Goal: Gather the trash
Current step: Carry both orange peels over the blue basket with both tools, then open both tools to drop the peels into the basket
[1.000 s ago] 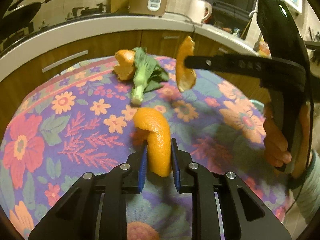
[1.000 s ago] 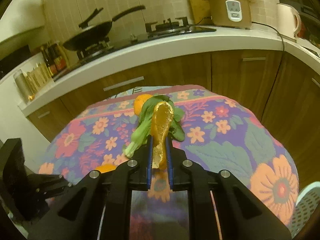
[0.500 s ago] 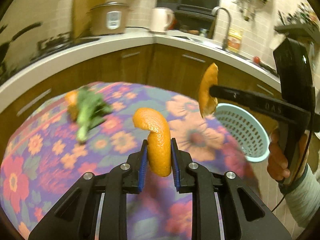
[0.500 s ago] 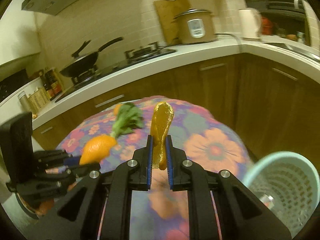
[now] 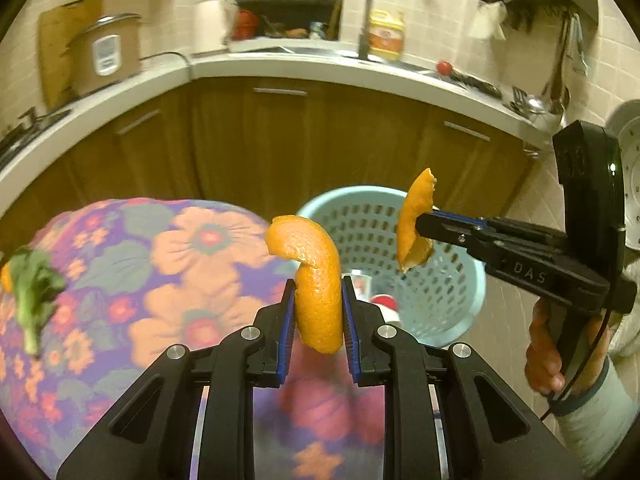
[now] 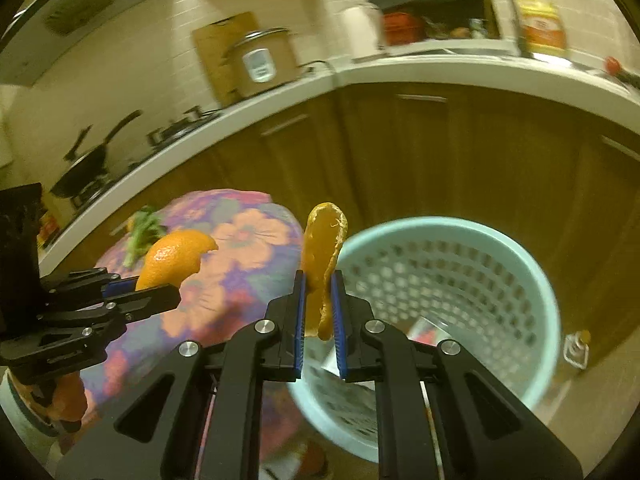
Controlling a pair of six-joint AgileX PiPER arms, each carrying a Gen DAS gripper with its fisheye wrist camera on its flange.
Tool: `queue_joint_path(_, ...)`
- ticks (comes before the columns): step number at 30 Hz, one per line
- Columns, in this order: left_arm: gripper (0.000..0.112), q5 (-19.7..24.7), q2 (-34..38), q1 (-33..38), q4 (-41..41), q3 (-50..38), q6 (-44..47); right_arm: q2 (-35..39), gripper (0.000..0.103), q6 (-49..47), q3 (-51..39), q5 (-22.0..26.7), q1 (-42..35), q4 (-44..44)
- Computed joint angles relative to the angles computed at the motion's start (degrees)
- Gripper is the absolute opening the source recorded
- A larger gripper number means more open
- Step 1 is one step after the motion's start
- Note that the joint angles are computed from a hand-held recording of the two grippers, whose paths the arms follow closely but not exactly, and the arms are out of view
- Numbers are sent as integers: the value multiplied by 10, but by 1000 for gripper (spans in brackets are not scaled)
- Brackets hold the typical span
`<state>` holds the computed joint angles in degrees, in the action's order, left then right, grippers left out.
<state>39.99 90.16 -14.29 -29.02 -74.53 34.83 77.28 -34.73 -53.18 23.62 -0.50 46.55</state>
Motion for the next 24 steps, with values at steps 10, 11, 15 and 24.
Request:
queue_joint_path(10,27,12,72,-69,-5,-41,-19,35,13,9,14,26,-76,14)
queue_joint_path(11,28,17,75,-69,-12,-43,-14,41,16,20,11,26,-76,2)
queue_joint_path(15,47,6,65,-66,-22,-32,-10,56,33,85,6,18,-70,-56)
queue_joint_path(24,48,31,20,-24,-32,-36,-7,35,41,129,5,21,-46,-90)
